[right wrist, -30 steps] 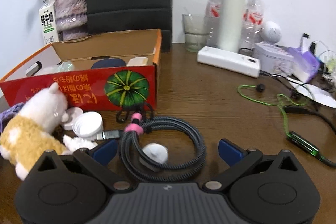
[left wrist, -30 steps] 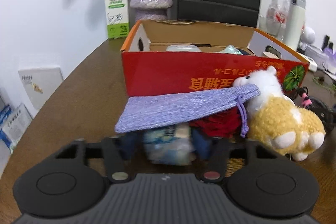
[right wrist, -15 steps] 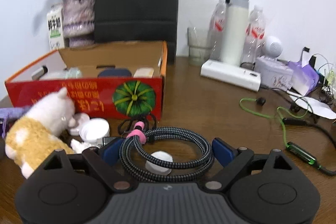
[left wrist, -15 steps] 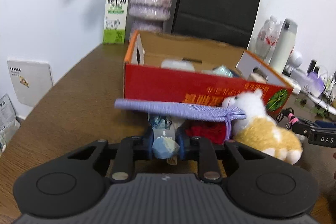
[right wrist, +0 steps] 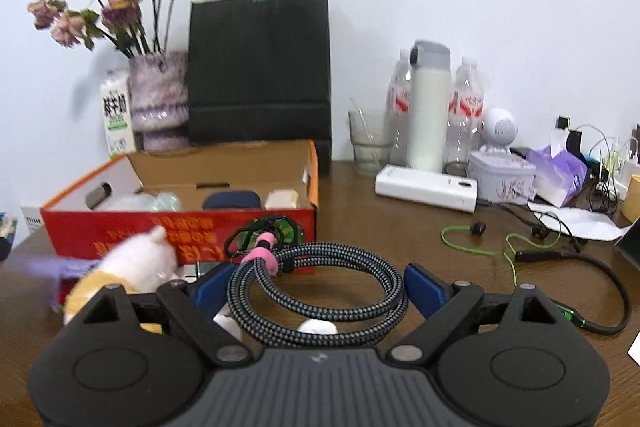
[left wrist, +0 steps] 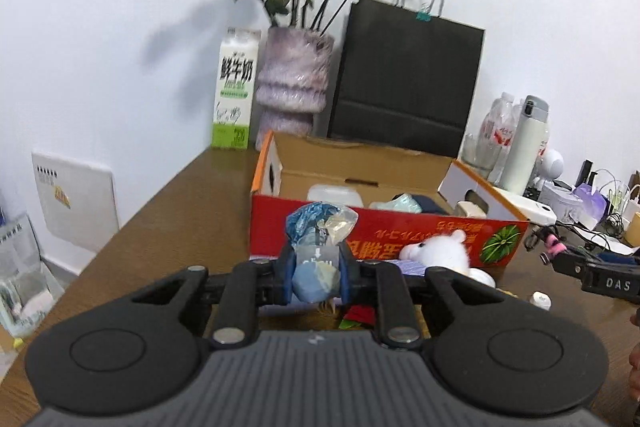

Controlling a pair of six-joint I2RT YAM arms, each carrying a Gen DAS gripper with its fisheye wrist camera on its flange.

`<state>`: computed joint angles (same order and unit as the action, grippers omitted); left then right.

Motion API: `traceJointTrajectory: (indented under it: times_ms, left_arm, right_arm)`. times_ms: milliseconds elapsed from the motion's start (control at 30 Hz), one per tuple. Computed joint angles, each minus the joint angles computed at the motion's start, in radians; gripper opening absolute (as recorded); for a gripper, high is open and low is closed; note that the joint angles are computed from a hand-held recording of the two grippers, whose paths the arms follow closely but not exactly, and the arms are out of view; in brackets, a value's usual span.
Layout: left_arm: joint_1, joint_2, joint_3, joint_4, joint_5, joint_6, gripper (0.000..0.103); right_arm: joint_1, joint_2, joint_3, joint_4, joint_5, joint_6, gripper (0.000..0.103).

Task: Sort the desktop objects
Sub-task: 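Carry the packet and cable into the cardboard box and release them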

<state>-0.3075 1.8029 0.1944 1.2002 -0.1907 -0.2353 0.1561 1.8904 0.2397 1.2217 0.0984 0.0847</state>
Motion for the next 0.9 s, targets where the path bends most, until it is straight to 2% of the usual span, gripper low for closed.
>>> traceJointTrajectory:
  times_ms: [67,233,367,467,567,733,900]
  left_arm:
    - [-0.021,-0.032,-0.008,-0.009,-0.001,0.013,0.021]
    - [-0.022,-0.156,0.052,-0.196,0.084,0.053,0.021]
    - [-0.017,-0.184,0.135,-0.284,0.088,0.085,0.021]
    - [0.003,-0.133,0.245,-0.352,0.107,0.111,0.021]
    - [0.031,-0.069,0.350,-0.410,0.120,0.075,0.021]
    - [0.077,0.045,0.477,-0.432,0.168,-0.001,0.021]
    - [0.106,0.157,0.613,-0.494,0.191,0.003,0.021]
  right_arm:
    - [0.007,-0.039,0.005,-0.034,-0.015,-0.015,0.091]
    - [0.045,-0.140,0.047,-0.131,0.002,-0.045,0.091]
    - [0.063,-0.179,0.100,-0.177,-0.013,-0.049,0.091]
    - [0.077,-0.178,0.168,-0.226,-0.016,-0.042,0.091]
    - [0.099,-0.142,0.246,-0.260,-0.015,-0.021,0.091]
    - [0.124,-0.022,0.430,-0.353,-0.014,0.022,0.091]
    - [0.130,0.109,0.601,-0.436,-0.026,0.042,0.091]
